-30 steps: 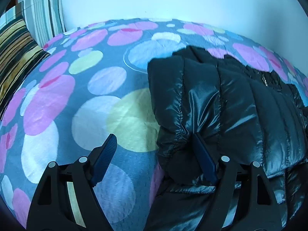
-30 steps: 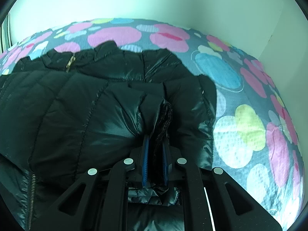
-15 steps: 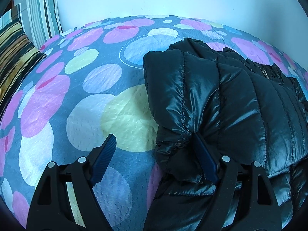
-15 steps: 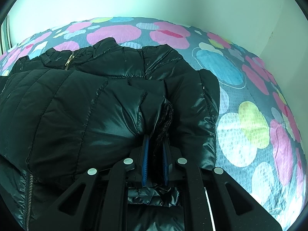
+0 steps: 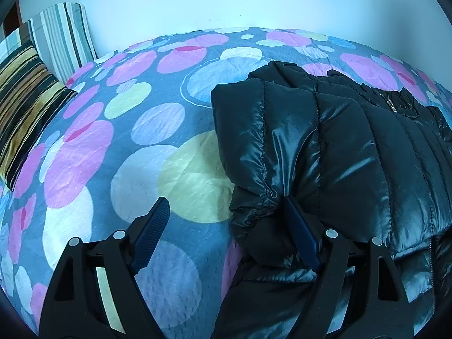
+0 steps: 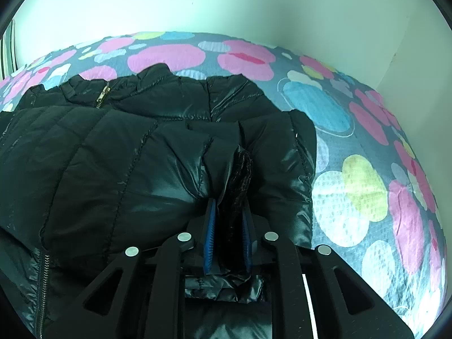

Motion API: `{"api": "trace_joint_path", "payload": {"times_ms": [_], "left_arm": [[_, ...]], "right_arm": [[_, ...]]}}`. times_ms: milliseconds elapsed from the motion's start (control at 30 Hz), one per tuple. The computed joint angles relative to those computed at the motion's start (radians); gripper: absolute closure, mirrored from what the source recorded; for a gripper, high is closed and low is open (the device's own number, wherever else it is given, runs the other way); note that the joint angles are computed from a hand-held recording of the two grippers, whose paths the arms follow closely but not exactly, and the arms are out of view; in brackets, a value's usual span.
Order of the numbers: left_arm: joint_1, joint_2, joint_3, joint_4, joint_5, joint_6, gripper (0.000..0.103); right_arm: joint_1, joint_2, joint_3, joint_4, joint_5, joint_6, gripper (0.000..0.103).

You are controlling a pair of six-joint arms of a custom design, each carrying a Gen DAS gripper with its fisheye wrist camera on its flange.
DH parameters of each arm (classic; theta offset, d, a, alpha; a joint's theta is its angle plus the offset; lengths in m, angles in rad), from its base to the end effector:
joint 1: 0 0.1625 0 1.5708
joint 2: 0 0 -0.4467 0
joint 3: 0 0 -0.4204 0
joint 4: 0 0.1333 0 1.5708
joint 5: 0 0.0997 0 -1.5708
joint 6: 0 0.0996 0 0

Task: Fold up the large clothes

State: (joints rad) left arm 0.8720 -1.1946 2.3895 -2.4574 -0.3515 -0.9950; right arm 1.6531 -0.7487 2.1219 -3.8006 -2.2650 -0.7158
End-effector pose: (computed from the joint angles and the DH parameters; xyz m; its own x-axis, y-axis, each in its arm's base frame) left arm -0.0856 -0.4545 0.1240 -0.5579 -0.3725 -0.7416 0.2664 0.7659 -0.5851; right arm 0.1132 -0.5254 0.0795 -0.5726 -0.1125 0.8121 -0.5693 0.7673 -0.2952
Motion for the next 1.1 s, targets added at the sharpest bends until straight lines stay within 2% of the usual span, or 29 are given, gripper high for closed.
{"api": "trace_joint_path", "payload": {"times_ms": [67,100,200,300,433,600,733,900,1100], "left_arm": [[-0.012,-0.024,0.004,0.057,-0.006,-0.046,0.021],[-0.021,-0.041,0.009,0.091,-0.012,-0.072,0.021],[-0.054,-0.095,0.039,0.122,-0.044,-0.101,0.02],[-0.103,-0.156,0.077,0.21,-0.069,-0.181,0.015],[-0.2,-0.231,0.13,0.411,-0.119,-0.341,0.015],[-0.365,-0.308,0.209,0.59,-0.249,-0.515,0.014],[-0.466,-0.336,0.252,0.652,-0.358,-0.607,0.014],[-0.607,-0.391,0.324,0.662,-0.489,-0.715,0.014],[-0.704,-0.464,0.373,0.677,-0.562,-0.777,0.014]], "right_arm": [[0.004,-0.01,0.013,-0.014,0.0,-0.006,0.079],[0.009,-0.021,0.027,-0.022,-0.003,-0.003,0.071],[0.007,-0.067,0.075,-0.017,0.022,0.028,0.058],[-0.001,-0.123,0.14,-0.033,0.046,0.038,0.053],[-0.026,-0.22,0.25,-0.01,0.093,0.068,0.051],[-0.083,-0.336,0.396,-0.007,0.16,0.091,0.046],[-0.154,-0.422,0.49,0.011,0.208,0.089,0.045],[-0.228,-0.489,0.586,-0.01,0.255,0.056,0.045],[-0.3,-0.529,0.672,-0.03,0.318,0.01,0.043]]}}
